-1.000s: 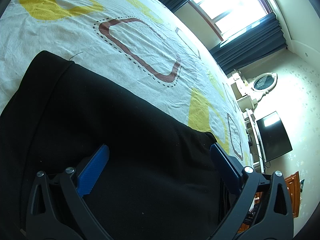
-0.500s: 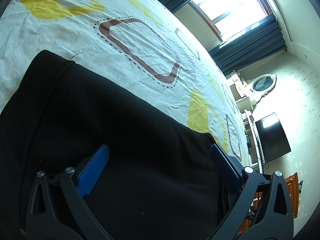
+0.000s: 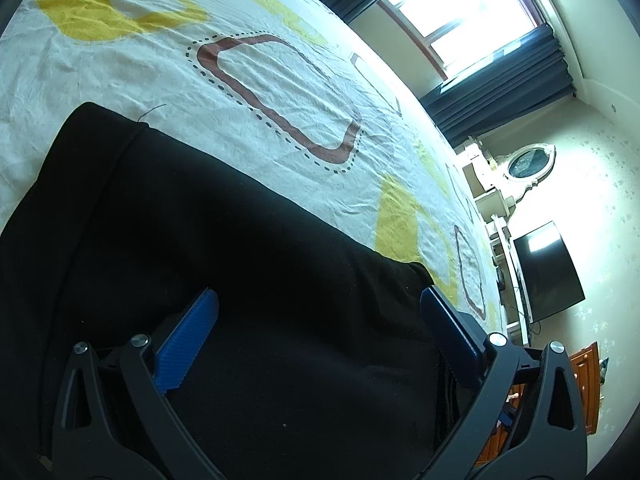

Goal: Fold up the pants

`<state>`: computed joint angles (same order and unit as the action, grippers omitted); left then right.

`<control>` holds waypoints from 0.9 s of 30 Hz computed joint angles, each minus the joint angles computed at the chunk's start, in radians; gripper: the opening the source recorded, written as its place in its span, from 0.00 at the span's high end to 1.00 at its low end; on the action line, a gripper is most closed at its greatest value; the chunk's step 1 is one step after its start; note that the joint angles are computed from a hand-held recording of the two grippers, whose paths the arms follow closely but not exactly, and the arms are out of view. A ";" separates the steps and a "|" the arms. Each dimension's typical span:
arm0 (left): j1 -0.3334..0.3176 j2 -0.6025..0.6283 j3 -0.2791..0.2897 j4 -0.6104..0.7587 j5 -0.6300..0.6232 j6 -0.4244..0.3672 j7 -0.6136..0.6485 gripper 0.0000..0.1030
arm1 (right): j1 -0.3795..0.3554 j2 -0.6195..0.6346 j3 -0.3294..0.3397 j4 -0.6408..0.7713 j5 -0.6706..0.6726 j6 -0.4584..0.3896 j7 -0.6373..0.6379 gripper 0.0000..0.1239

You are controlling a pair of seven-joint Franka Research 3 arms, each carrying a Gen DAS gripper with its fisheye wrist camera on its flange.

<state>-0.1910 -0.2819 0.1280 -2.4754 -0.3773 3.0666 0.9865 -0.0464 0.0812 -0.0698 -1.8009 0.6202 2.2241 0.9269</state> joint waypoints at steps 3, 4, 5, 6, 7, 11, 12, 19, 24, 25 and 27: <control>-0.041 -0.017 0.044 0.020 -0.062 -0.064 0.054 0.02 | -0.001 -0.033 0.002 -0.027 0.059 0.025 -0.048 0.43; -0.082 -0.032 0.082 0.017 -0.131 -0.066 0.096 0.02 | -0.001 -0.047 0.000 -0.038 0.088 0.037 -0.061 0.43; -0.137 -0.051 0.133 0.014 -0.217 -0.067 0.157 0.02 | -0.001 -0.056 -0.002 -0.042 0.108 0.045 -0.072 0.43; -0.189 -0.079 0.183 0.008 -0.303 -0.067 0.224 0.02 | 0.000 -0.061 -0.005 -0.041 0.124 0.042 -0.082 0.43; -0.229 -0.109 0.222 -0.003 -0.370 -0.061 0.287 0.02 | -0.001 -0.066 -0.008 -0.043 0.147 0.040 -0.095 0.43; -0.250 -0.264 0.289 -0.072 -0.457 -0.075 0.470 0.02 | 0.001 -0.072 -0.015 -0.049 0.166 0.024 -0.097 0.40; -0.192 -0.296 0.266 -0.094 -0.416 -0.106 0.465 0.02 | 0.001 -0.072 -0.015 -0.051 0.162 0.016 -0.093 0.40; 0.012 -0.399 0.285 -0.190 -0.288 -0.245 0.455 0.02 | 0.004 -0.065 -0.013 -0.048 0.166 -0.012 -0.093 0.40; -0.058 -0.375 0.372 -0.173 -0.374 -0.276 0.601 0.02 | 0.002 -0.052 -0.015 -0.042 0.159 -0.022 -0.076 0.40; -0.076 -0.370 0.386 -0.165 -0.400 -0.283 0.639 0.02 | -0.001 -0.046 -0.017 -0.035 0.162 -0.035 -0.070 0.40; -0.088 -0.341 0.387 -0.142 -0.426 -0.306 0.684 0.02 | -0.006 -0.039 -0.017 -0.029 0.166 -0.041 -0.058 0.40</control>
<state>-0.2787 -0.6231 0.5151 -2.6175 -0.8031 2.7603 1.6708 -0.0522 0.0422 -0.0869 -1.8301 0.7861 2.1832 0.8693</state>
